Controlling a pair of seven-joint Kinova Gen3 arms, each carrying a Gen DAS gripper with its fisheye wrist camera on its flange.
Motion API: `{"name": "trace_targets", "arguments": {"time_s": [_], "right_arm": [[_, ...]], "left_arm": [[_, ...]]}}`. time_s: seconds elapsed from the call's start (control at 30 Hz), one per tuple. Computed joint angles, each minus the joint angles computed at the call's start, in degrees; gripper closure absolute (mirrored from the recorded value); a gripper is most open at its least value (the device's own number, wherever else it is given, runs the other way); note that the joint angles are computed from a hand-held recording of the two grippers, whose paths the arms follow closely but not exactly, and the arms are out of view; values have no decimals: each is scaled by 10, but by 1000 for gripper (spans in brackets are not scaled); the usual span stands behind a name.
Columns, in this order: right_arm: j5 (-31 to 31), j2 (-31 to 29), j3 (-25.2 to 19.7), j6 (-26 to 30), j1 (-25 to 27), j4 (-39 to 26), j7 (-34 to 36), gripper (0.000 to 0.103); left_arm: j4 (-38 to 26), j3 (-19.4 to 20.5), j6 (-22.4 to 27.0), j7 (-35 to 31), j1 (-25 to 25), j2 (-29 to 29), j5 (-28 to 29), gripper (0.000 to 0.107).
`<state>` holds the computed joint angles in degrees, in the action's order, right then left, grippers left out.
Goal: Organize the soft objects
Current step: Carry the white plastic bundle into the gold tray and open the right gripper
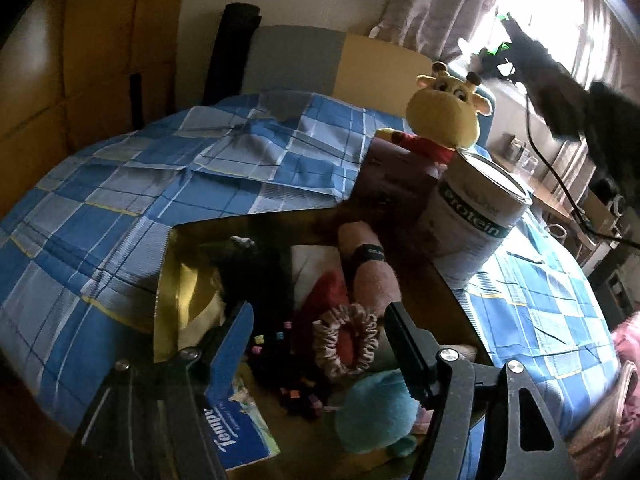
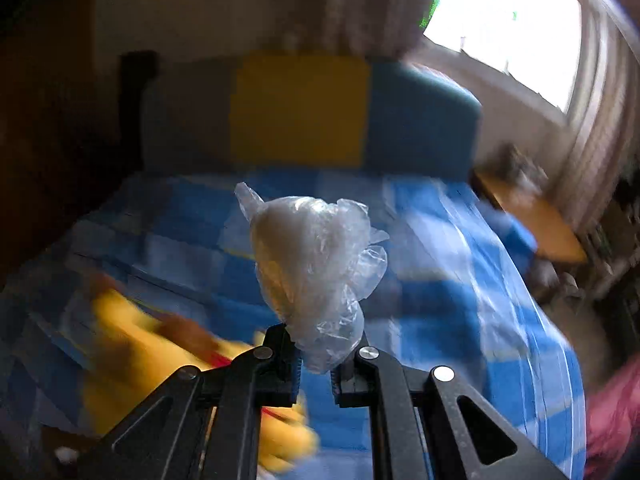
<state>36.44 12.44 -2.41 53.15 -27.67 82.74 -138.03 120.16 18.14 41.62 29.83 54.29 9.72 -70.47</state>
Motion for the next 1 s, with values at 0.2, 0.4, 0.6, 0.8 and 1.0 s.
{"name": "trace_targets", "arguments": {"time_s": [0.2,0.4,0.6,0.8,1.0], "right_arm": [[-13,22,-45,-59,-61,-33,93,93],[-78,5,-69,-118,-99,52,163,93],[-147,-11,-89,-177,-118,163,176,94],[-216,-23,-102,-237,-120,251,178,94],[-259,-35,-112,-284,-124,317,166,94]], "left_arm": [[-3,1,40,4,4,1,23,38],[-16,5,100,7,21,10,52,38],[-23,11,139,18,43,15,57,33],[-26,15,153,23,54,17,58,32],[-24,17,159,32,63,19,59,32]]}}
